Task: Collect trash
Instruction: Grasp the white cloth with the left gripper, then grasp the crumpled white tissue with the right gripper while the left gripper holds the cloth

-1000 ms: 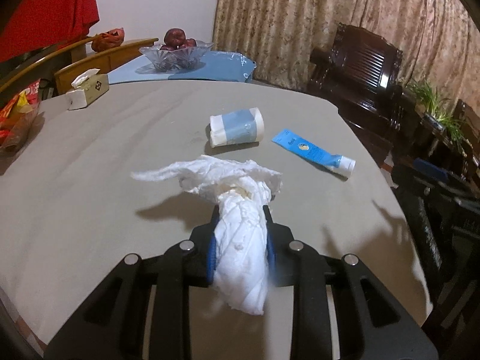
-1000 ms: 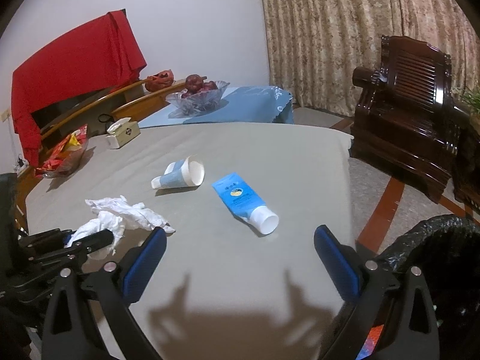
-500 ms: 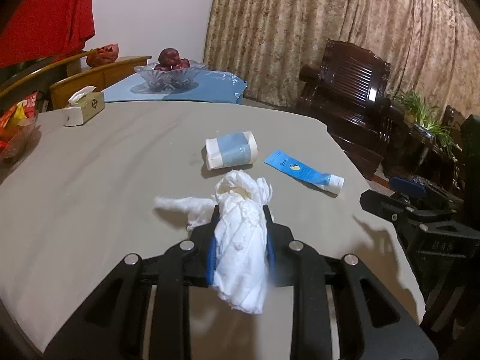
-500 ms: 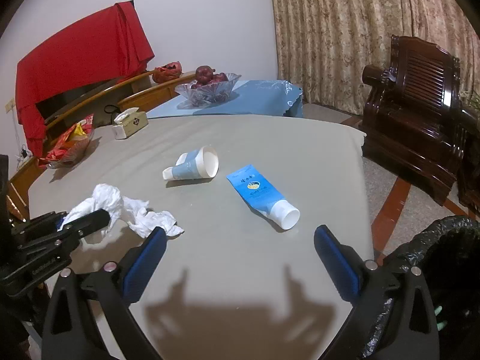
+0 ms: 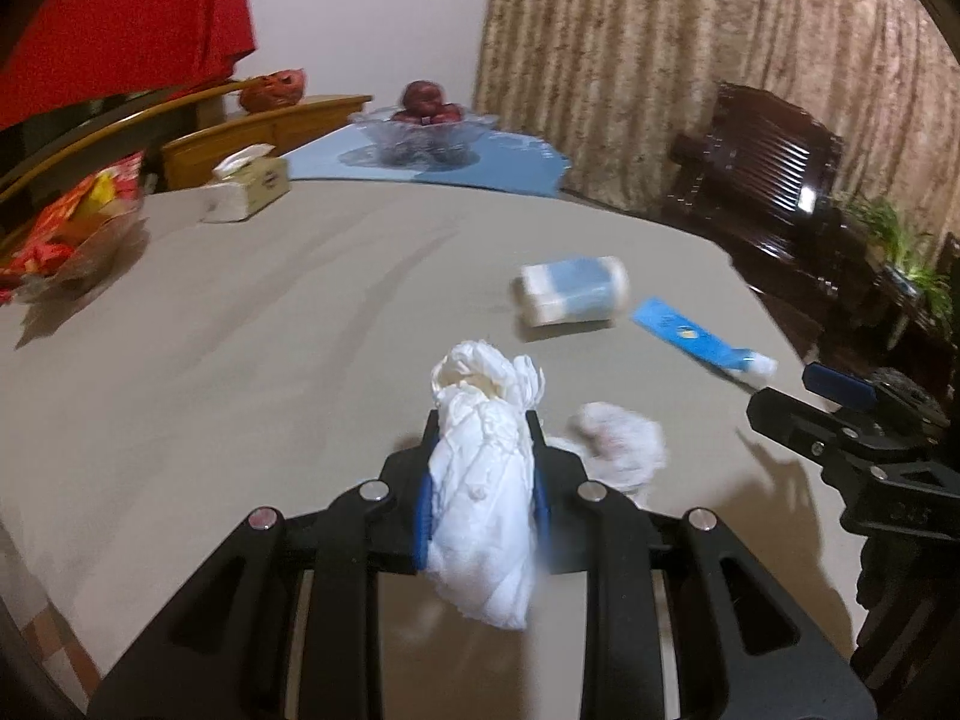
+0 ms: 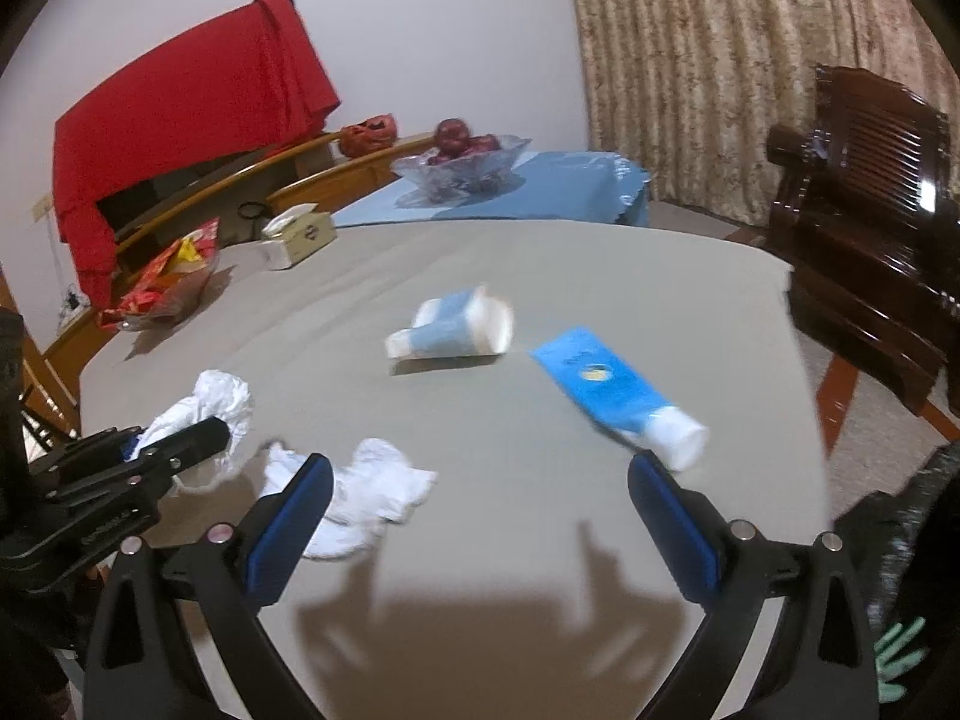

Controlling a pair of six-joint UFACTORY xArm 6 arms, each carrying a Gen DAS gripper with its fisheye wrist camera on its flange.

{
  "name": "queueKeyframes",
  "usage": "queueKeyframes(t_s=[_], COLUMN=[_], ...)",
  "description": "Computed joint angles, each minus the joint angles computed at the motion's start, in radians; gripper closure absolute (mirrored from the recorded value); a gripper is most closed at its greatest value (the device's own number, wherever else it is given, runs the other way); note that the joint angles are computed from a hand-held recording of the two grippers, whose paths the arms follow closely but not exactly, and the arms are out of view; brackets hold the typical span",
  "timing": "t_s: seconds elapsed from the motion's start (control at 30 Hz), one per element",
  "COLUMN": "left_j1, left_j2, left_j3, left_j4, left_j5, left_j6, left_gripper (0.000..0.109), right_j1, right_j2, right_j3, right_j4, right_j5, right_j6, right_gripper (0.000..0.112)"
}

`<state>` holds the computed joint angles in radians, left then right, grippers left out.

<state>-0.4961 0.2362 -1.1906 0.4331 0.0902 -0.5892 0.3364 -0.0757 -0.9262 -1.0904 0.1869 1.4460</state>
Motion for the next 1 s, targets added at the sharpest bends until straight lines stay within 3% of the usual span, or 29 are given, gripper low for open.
queueKeyframes(t_s=[0.23, 0.53, 0.63, 0.7, 1.0], left_j1=[0.058, 0.093, 0.096, 0.097, 0.091], left_j2=[-0.023, -0.028, -0.029, -0.03, -0.043], left_j3=[0.031, 0.049, 0.051, 0.052, 0.056], left_j4=[0.087, 0.098, 0.087, 0.082, 0.094], left_j5=[0.019, 0.017, 0.018, 0.019, 0.026], left_j6=[-0.074, -0.079, -0.072, -0.07, -0.085], left_gripper=[0.084, 0.084, 0.084, 0.084, 0.084], right_j1=[0.056, 0.116, 0.126, 0.135, 0.15], right_j2=[0.12, 0.229, 0.251, 0.259, 0.237], right_j3=[-0.106, -0.179, -0.192, -0.198, -0.165], right_j4=[0.067, 0.285, 0.411, 0.481, 0.598], right_j5=[-0.004, 0.028, 0.034, 0.051, 0.047], right_j6=[-0.047, -0.249, -0.368, -0.44, -0.581], right_gripper=[0.016, 0.018, 0.03, 0.044, 0.087])
